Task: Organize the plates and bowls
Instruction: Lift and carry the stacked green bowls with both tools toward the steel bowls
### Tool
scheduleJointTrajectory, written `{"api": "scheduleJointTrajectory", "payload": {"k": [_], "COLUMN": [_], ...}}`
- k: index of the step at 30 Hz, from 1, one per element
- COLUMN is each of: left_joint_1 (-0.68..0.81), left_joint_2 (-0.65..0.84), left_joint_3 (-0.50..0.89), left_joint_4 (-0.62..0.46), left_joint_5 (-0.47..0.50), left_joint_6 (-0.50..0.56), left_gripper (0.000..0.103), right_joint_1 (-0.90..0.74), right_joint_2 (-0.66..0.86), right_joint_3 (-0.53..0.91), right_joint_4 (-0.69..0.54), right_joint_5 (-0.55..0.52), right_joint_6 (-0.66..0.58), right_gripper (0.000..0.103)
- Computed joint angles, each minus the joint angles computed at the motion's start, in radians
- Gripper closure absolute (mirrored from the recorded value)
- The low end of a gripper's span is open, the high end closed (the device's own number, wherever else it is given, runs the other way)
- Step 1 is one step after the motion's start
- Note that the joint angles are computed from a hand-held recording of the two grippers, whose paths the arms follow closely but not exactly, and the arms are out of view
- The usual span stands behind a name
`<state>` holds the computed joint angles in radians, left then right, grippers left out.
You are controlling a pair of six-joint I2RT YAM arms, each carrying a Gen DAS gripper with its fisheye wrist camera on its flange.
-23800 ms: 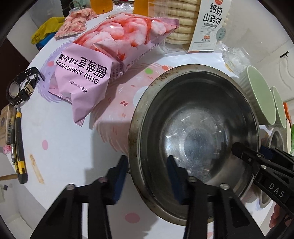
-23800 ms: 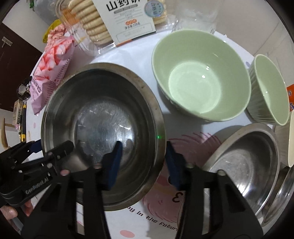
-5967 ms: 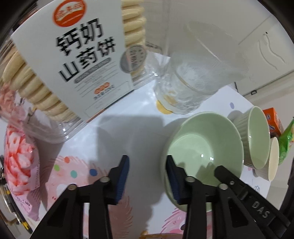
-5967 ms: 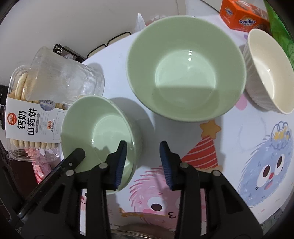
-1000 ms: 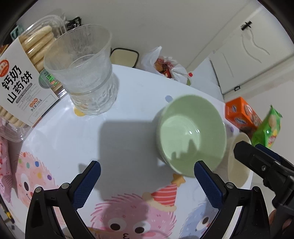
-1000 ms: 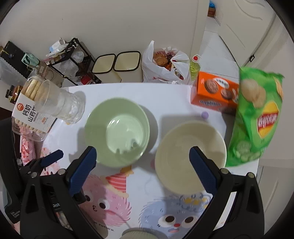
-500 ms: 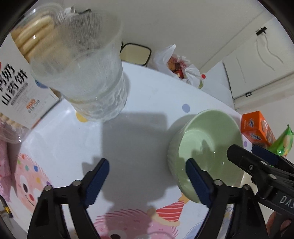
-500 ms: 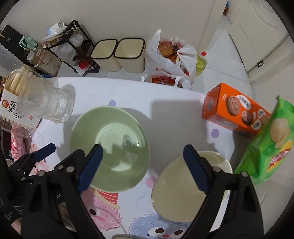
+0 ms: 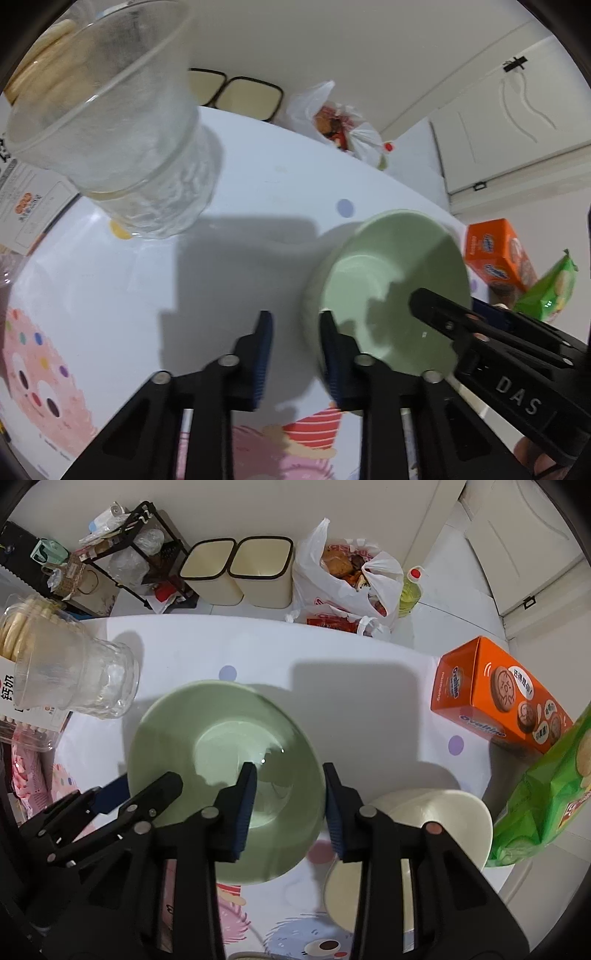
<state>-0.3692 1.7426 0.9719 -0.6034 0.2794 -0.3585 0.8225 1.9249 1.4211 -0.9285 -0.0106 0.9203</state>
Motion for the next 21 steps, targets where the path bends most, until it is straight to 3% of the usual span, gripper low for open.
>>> {"api": "scheduleJointTrajectory", "payload": {"k": [4, 6, 9, 21], "left_joint_1": [-0.019, -0.024, -0.020, 0.001], "left_joint_2": [0.019, 0.026, 0.008, -0.050], "left_joint_3": [0.030, 0.045, 0.038, 0.001], "left_joint_4": [-0.010, -0.024, -0.037, -0.067], "left_joint_5": [0.003, -0.015, -0.021, -0.052], "left_joint_6": [-0.002, 0.007, 0.024, 0.073], "left_gripper": [0.095, 0.095, 0.096, 0.097], "right_joint_1": [-0.004, 0.000, 0.002, 0.046], "right_joint_2": [-0.016, -0.019, -0.037, -0.043], "right_joint_3": [-0.020, -0.024, -0.048, -0.057], "right_joint_4": [0.000, -0.008, 0.008, 0.020], "right_joint_5": [0.005, 0.017, 0.016, 0.005], "right_joint_6": [0.031, 0.044, 0.064, 0.134], "right_gripper": [0.077, 0.089, 0.093, 0.094]}}
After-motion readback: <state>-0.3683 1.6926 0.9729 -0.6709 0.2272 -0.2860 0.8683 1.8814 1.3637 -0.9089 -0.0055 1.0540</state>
